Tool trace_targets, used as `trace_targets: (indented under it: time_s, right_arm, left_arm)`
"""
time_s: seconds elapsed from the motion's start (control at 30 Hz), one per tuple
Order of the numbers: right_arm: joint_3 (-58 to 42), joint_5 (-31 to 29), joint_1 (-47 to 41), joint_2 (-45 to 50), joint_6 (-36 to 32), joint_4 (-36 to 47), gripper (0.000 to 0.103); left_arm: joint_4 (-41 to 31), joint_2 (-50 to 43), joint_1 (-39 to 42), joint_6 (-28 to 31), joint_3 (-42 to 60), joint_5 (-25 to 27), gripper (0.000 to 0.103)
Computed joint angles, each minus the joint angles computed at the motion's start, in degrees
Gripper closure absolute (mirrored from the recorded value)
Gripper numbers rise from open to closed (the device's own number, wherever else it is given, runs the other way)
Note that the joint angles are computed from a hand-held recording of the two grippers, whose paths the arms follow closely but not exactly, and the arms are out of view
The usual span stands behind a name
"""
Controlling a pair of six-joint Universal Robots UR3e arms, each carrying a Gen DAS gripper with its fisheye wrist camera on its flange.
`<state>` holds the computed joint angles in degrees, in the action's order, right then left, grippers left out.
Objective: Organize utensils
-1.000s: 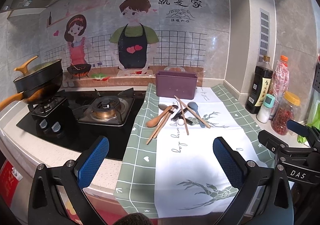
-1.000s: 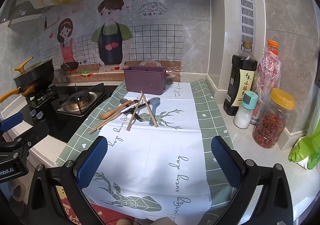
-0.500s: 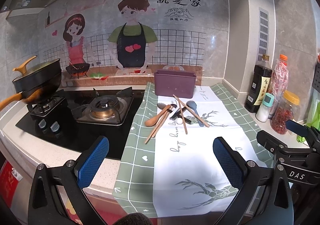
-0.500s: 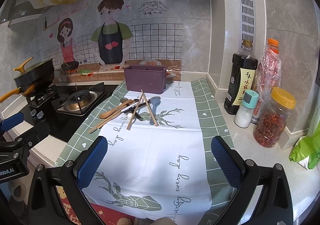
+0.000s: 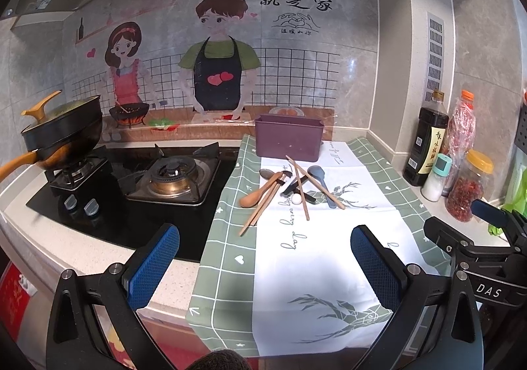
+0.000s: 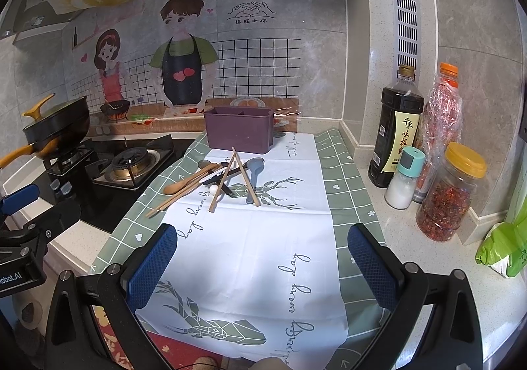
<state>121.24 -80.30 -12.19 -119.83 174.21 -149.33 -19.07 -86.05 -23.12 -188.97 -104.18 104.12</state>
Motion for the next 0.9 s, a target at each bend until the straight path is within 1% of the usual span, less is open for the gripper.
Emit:
trace_targets:
  time_s: [0.3,0.43,0.53,0.6,0.77,0.9]
  right_arm:
    - [0.6,0.7,-1.0,0.0,-0.7,-0.9,0.0]
    - [-2.4,-1.6,1.1,3.8,-0.2,-2.3,0.0]
    - [-5.4,-3.9,3.0,7.5,0.7,-3.5,0.0]
    - [-7.6,-5.8,4.4,10.5,1.5,-4.5,0.0]
    - [-15.4,-9.2,6.7,19.2,2.9,-5.3,0.0]
    - [-25.0,-12.7,9.2,28.0,4.4,-4.3,0.0]
  left_arm:
    - [0.6,0.6,1.0,0.6,-1.1,-0.9,0.0]
    - [0.4,0.1,1.9,1.2,-0.5,-1.8,0.0]
    - [-0.1,-1.4,3.4,2.5,1.5,-3.4,0.0]
    - [-0.9,-3.1,4.8,3.7,4.0,-5.1,0.0]
    - [-4.8,-11.2,9.0,7.5,15.8,-10.1,0.0]
    - [-8.6,-17.5,12.9,10.0,25.2,-15.5,0.0]
